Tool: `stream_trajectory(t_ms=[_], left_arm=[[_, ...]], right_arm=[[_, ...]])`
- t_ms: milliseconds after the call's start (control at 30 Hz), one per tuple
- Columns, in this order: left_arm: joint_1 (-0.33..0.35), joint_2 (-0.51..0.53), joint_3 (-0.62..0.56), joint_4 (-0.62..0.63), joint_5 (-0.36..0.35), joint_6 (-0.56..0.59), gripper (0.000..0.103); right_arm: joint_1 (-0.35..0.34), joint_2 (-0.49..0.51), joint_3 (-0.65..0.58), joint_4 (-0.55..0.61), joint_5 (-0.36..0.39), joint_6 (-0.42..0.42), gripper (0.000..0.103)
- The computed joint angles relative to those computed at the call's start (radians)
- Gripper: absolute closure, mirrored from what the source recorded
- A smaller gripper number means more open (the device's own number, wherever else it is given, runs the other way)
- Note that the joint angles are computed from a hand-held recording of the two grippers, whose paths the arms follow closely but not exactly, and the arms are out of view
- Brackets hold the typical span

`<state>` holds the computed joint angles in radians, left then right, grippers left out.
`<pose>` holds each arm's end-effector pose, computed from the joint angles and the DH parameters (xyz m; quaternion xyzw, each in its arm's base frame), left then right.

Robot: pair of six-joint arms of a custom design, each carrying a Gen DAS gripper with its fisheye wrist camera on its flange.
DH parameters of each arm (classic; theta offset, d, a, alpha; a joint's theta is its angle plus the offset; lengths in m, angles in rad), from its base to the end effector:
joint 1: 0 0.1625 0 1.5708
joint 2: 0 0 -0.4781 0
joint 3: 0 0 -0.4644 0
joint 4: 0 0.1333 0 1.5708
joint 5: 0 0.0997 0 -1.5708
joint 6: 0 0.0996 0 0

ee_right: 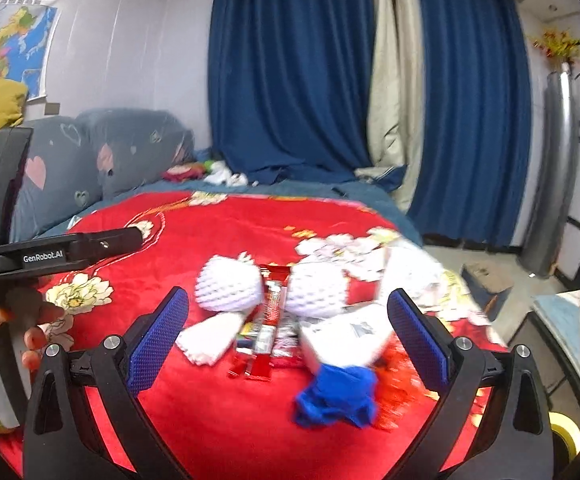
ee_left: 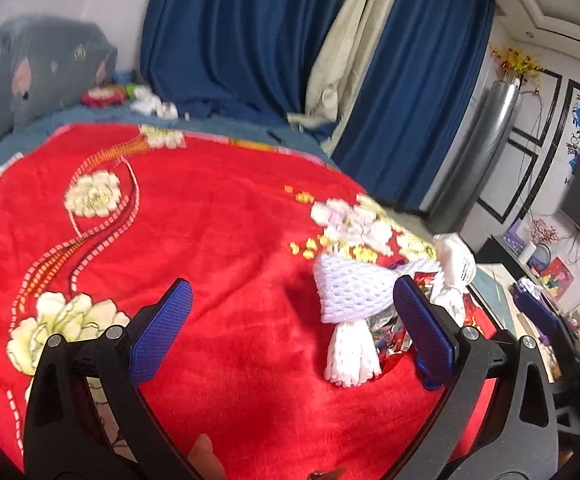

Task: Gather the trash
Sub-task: 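Grasp the red snack wrapper with the right gripper while the left gripper grasps the white foam net, then carry the red wrapper and white foam net over the yellow-rimmed bin with both grippers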

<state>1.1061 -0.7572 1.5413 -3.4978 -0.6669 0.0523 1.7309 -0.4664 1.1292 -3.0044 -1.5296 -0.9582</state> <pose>-0.1576 -0.7865 0.2281 -0.0349 0.7919 -0.5515 0.2599 0.2845 -0.9001 0.0898 0.4980 -0.7813 0.3537 0.1284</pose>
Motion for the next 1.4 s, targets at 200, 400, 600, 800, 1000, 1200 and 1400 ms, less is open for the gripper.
stream_trajectory(t_ms=[200, 400, 600, 800, 1000, 1200, 1400], left_arm=[[0.045, -0.010, -0.035, 0.144, -0.109, -0.096, 0.011], [0.100, -0.007, -0.079, 0.259, -0.303, -0.229, 0.011], [0.129, 0.009, -0.093, 0.262, -0.411, -0.302, 0.023], [0.137, 0.009, -0.084, 0.257, -0.466, -0.323, 0.054], [0.125, 0.004, -0.073, 0.235, -0.469, -0.280, 0.085], [0.091, -0.006, -0.057, 0.144, -0.442, -0.175, 0.091], [0.049, -0.012, -0.052, 0.040, -0.385, -0.057, 0.092]], right_arm=[[0.025, 0.075, -0.142, 0.197, -0.110, 0.041, 0.040], [0.028, 0.113, -0.211, 0.288, -0.151, 0.107, 0.057], [0.026, 0.138, -0.257, 0.361, -0.157, 0.148, 0.078], [0.017, 0.118, -0.225, 0.378, -0.129, 0.170, 0.089], [0.009, 0.080, -0.159, 0.332, -0.085, 0.167, 0.090], [0.003, 0.030, -0.081, 0.279, -0.043, 0.157, 0.090], [-0.004, -0.021, -0.011, 0.226, 0.018, 0.147, 0.090]])
